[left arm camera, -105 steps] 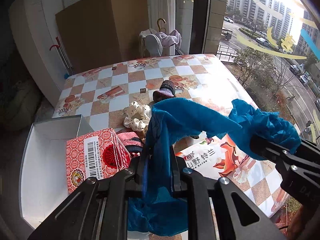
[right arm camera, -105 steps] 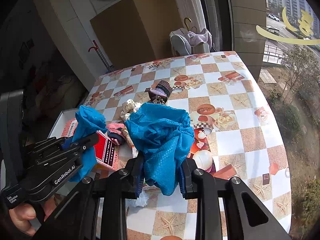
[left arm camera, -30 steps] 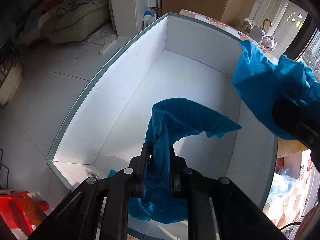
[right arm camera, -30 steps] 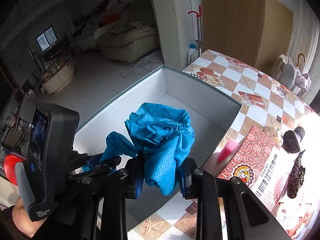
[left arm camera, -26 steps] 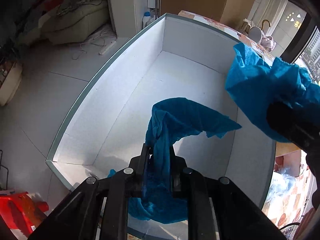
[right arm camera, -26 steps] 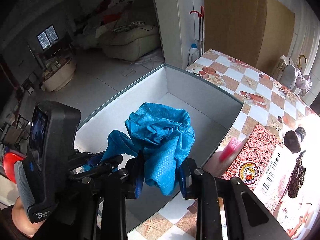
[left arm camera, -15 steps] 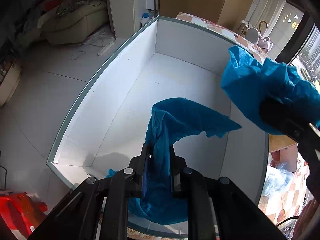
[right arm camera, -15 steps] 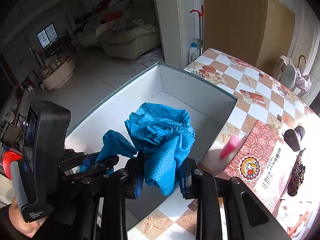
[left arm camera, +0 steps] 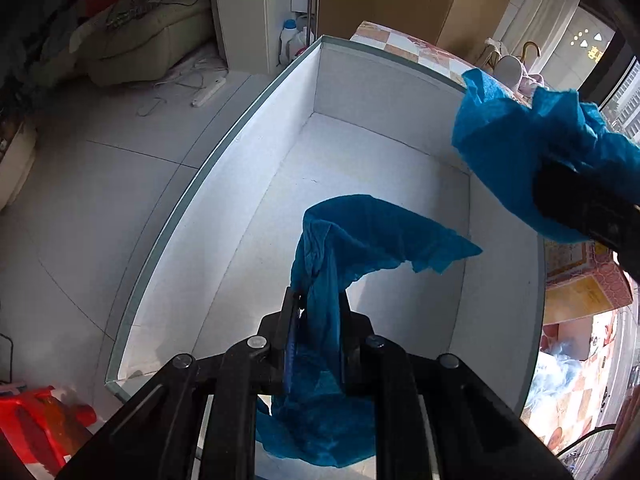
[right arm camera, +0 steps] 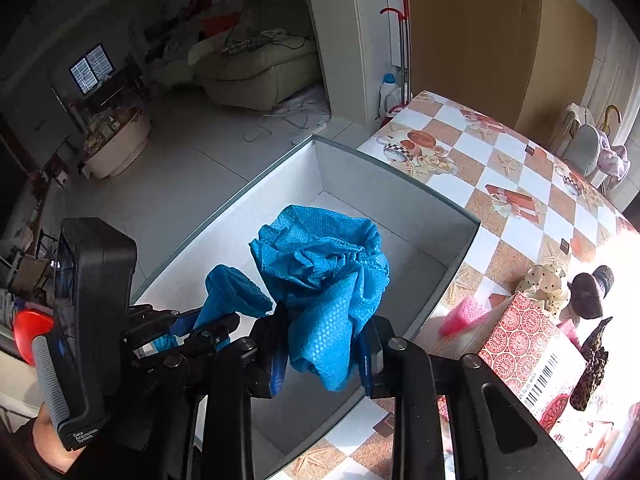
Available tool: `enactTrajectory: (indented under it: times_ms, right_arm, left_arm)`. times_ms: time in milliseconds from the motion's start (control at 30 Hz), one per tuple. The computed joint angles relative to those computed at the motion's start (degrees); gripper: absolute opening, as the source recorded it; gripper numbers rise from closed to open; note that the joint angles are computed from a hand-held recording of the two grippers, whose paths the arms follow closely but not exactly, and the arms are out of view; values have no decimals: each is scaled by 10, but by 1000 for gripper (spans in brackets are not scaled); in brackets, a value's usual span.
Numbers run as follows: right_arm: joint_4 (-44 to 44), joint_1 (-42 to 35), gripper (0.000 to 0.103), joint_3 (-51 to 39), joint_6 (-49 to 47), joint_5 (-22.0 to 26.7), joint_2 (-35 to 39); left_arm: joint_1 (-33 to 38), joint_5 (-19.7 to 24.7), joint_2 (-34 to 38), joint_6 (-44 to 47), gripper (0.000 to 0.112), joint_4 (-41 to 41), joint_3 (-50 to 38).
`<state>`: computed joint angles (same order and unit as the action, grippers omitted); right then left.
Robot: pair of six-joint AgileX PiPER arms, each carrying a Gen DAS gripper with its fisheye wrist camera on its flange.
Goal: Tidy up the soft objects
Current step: 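Lower the shoe covers into the white box and open both tools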
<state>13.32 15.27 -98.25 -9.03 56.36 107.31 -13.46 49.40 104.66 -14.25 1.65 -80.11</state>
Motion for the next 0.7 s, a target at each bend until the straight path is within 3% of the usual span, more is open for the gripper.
enactTrajectory:
  times_ms: [700]
  right_arm:
    - [-25, 16, 29, -8, 22, 2, -3]
  left_arm:
    - [-8, -20, -16, 8, 17, 1, 20]
